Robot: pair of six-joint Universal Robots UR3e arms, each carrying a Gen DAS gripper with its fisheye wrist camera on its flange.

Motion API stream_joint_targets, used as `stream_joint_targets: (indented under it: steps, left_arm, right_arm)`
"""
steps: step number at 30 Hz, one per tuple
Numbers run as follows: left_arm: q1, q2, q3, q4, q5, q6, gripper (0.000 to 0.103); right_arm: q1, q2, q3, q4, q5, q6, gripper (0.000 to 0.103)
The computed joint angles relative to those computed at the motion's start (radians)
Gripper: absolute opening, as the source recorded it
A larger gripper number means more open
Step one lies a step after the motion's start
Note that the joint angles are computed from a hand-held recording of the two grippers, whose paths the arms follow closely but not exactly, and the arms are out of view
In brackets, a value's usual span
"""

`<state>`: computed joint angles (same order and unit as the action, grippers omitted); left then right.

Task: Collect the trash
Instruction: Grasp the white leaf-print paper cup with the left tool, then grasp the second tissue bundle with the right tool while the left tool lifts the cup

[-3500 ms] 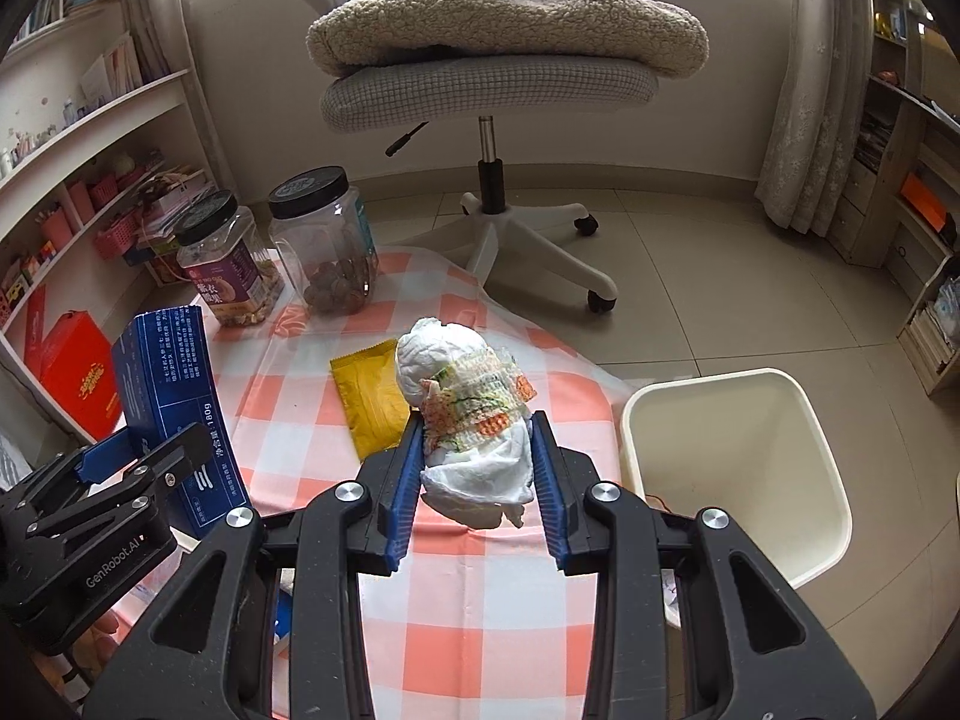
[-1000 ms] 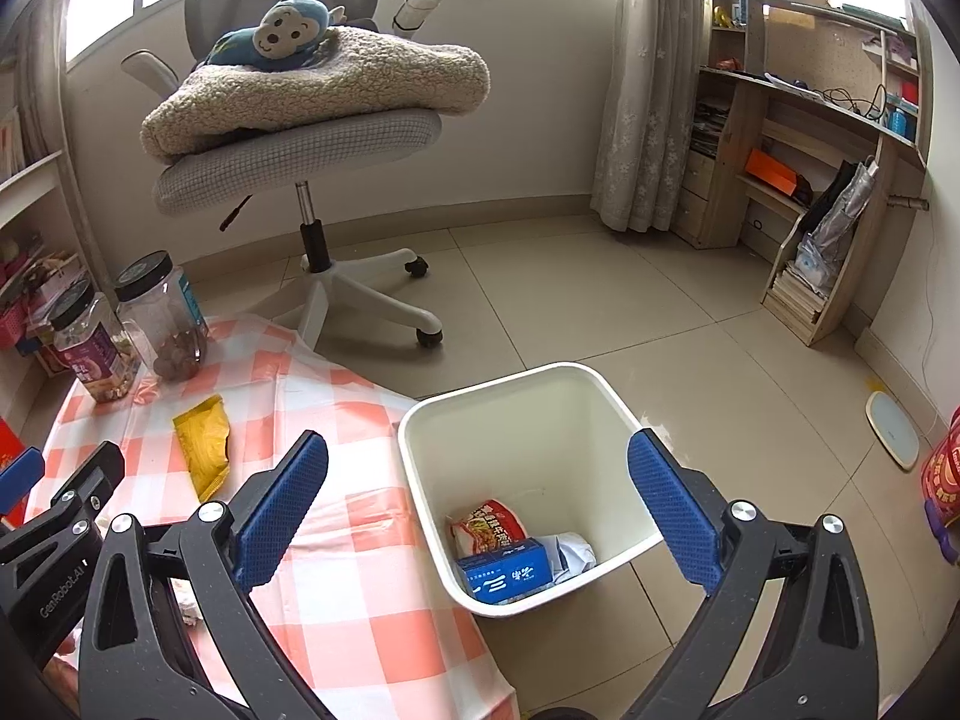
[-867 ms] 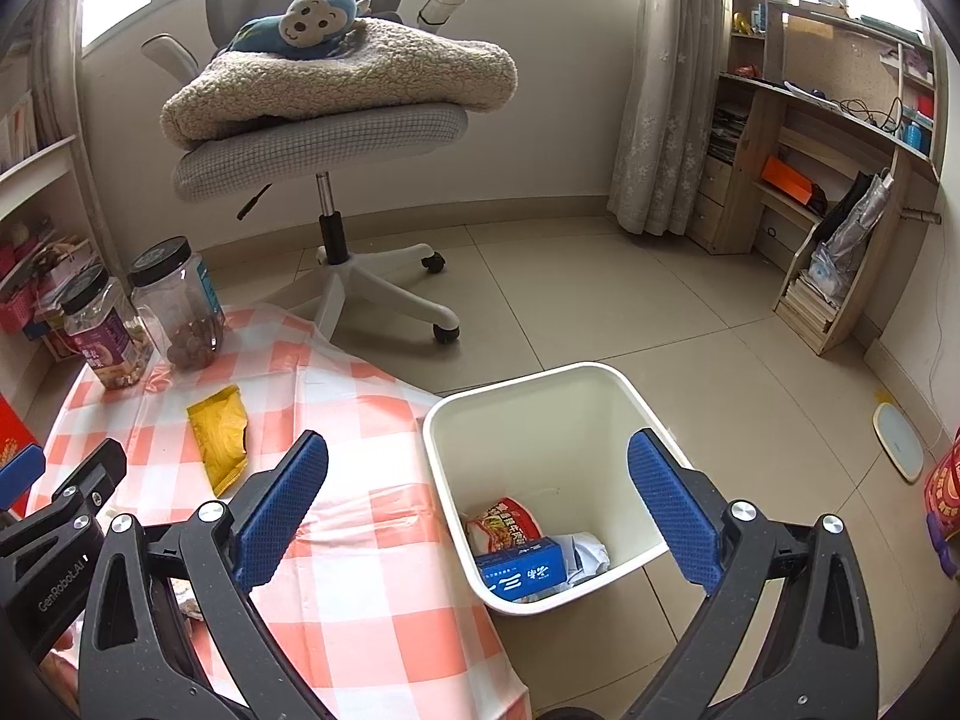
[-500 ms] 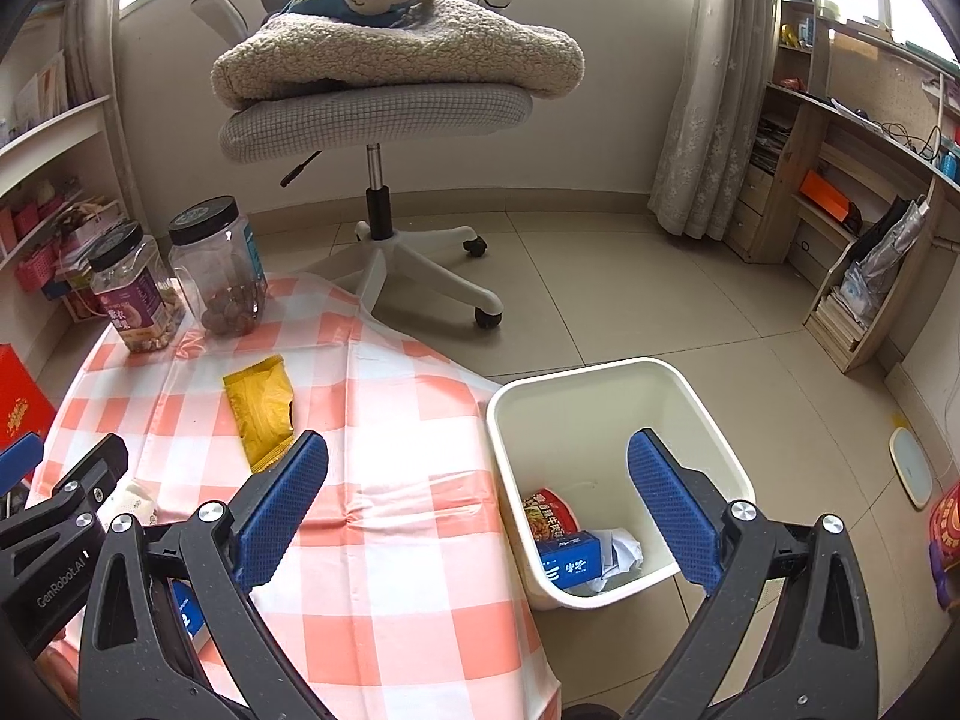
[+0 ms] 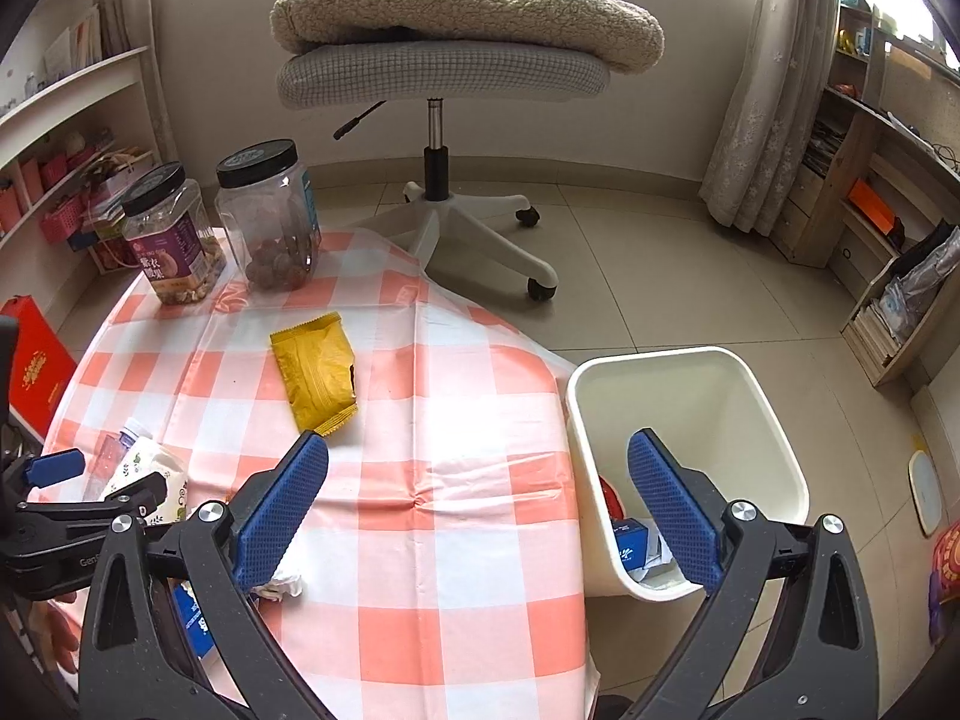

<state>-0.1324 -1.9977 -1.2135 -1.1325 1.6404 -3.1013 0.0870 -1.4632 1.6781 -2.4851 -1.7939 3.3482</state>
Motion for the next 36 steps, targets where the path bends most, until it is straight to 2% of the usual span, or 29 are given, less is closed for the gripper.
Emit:
stream_joint_targets:
  steps: [5, 10, 13, 15, 17, 23, 28, 34, 35, 36]
  left_arm:
    - [0.065, -0.105, 0.126, -0.175, -0.072, 0.033, 0.086]
    - [0.092, -0.188, 0.217, -0.267, -0.110, 0.059, 0.085]
    - [0.109, -0.224, 0.245, -0.306, -0.142, 0.059, 0.076]
    - [0.114, -0.206, 0.217, -0.279, -0.154, 0.064, 0.072]
    - [0.118, -0.170, 0.182, -0.246, -0.171, 0.080, 0.065]
    - [0.158, -0.049, 0.080, -0.167, -0.214, 0.089, 0.063]
    - [0.245, 0.037, 0.041, -0.174, -0.357, 0.103, 0.063]
    - [0.288, 0.075, 0.018, -0.148, -0.418, 0.100, 0.063]
    - [0.295, 0.079, 0.017, -0.150, -0.423, 0.100, 0.063]
    - [0.299, 0.080, 0.011, -0.147, -0.425, 0.099, 0.063]
  right_arm:
    - [-0.012, 0.033, -0.046, 0.064, 0.055, -0.006, 0.096]
    - [-0.033, 0.060, -0.080, 0.114, 0.153, -0.049, 0.096]
    - [-0.024, 0.098, -0.121, 0.159, 0.188, -0.089, 0.096]
    - [-0.014, 0.121, -0.143, 0.185, 0.206, -0.113, 0.096]
    - [-0.003, 0.145, -0.165, 0.209, 0.218, -0.136, 0.096]
    - [0.026, 0.232, -0.252, 0.300, 0.278, -0.200, 0.096]
    - [0.068, 0.331, -0.353, 0.386, 0.337, -0.237, 0.096]
    - [0.116, 0.452, -0.484, 0.475, 0.343, -0.246, 0.082]
    - [0.121, 0.471, -0.503, 0.489, 0.343, -0.246, 0.079]
    - [0.126, 0.489, -0.522, 0.503, 0.340, -0.244, 0.072]
